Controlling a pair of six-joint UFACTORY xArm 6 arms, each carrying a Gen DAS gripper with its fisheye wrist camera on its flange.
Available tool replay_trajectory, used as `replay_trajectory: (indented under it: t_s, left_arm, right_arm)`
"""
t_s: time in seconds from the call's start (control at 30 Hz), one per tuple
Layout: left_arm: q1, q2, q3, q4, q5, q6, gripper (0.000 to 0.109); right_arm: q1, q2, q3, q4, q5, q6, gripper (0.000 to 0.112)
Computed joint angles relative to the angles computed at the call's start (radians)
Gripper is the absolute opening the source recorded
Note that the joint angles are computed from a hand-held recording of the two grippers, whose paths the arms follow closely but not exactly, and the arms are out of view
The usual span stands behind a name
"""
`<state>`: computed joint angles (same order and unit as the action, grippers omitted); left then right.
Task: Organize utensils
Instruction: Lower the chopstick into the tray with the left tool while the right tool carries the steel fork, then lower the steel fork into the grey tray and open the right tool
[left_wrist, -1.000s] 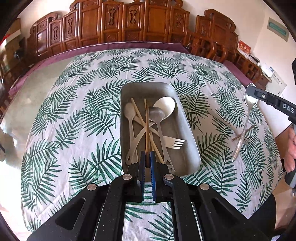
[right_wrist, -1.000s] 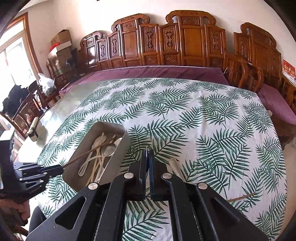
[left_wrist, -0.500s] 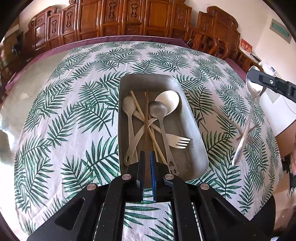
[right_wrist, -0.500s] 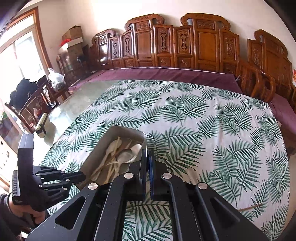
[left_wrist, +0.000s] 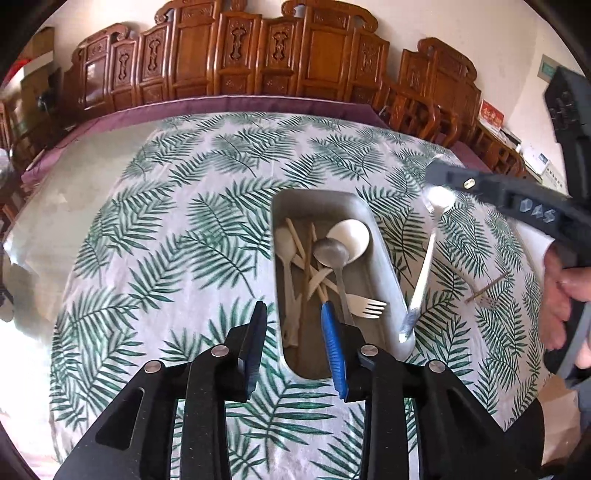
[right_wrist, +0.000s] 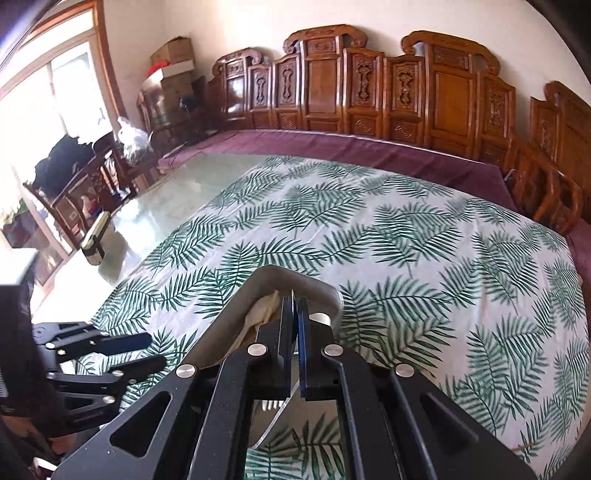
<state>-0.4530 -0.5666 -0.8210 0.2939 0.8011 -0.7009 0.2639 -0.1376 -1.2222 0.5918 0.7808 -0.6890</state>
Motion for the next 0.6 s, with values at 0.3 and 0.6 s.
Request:
replay_trajectory:
  t_s: [0.3,0.6]
  left_arm:
    - [0.060,-0.081,0.032,0.019,0.039,0.011,0.040]
    - [0.097,-0.130,0.057,0.015,0.058,0.022,0.040]
  right_arm:
    - [0.075,0.090,-0.027,-0.099,-0.030,0.046,0.004]
    - [0.099,0.160,-0.068,-0.101,0.019,0.068,0.004]
